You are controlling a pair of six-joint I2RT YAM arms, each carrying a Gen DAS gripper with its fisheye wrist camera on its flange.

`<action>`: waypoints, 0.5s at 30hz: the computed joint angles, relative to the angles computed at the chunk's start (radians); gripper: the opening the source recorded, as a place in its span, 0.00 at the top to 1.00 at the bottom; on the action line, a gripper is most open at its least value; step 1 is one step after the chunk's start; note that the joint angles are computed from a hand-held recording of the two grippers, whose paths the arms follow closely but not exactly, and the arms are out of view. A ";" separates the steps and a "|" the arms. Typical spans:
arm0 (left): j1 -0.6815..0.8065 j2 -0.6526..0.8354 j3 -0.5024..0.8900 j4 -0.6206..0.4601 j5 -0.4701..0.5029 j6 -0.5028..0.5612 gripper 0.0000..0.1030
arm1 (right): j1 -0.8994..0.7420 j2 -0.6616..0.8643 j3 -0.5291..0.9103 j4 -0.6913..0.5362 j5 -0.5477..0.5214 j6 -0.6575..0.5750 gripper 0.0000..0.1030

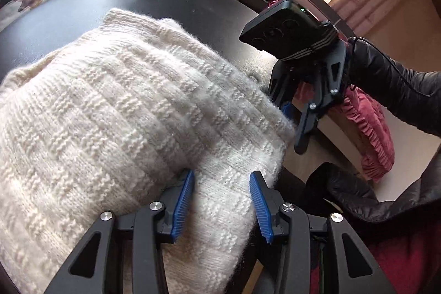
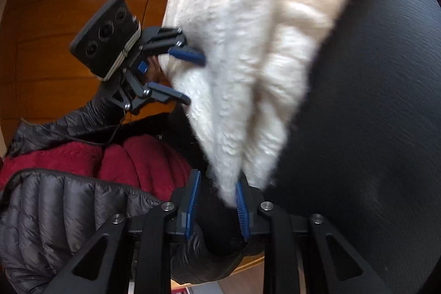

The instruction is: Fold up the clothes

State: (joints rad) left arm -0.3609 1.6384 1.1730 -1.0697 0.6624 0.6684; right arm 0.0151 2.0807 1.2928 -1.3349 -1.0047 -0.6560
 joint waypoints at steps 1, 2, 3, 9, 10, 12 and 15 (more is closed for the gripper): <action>0.007 -0.003 -0.004 0.001 0.005 0.000 0.57 | -0.002 -0.037 -0.020 0.029 0.009 0.030 0.76; 0.009 -0.007 -0.004 -0.002 0.010 -0.010 0.57 | -0.004 -0.074 -0.038 0.056 0.019 0.058 0.75; 0.010 -0.011 -0.002 -0.006 0.015 -0.024 0.57 | -0.006 -0.110 -0.056 0.082 0.030 0.086 0.71; 0.061 -0.033 0.089 -0.056 0.090 -0.020 0.57 | -0.022 -0.420 -0.128 0.386 0.138 0.409 0.65; 0.076 -0.023 0.116 -0.048 0.107 -0.034 0.57 | 0.000 -0.445 -0.132 0.470 0.170 0.489 0.65; 0.110 0.005 0.162 0.001 0.118 -0.093 0.57 | 0.053 -0.459 -0.122 0.609 0.249 0.618 0.65; 0.149 0.050 0.200 0.114 0.085 -0.217 0.57 | 0.133 -0.363 -0.045 0.719 0.319 0.716 0.65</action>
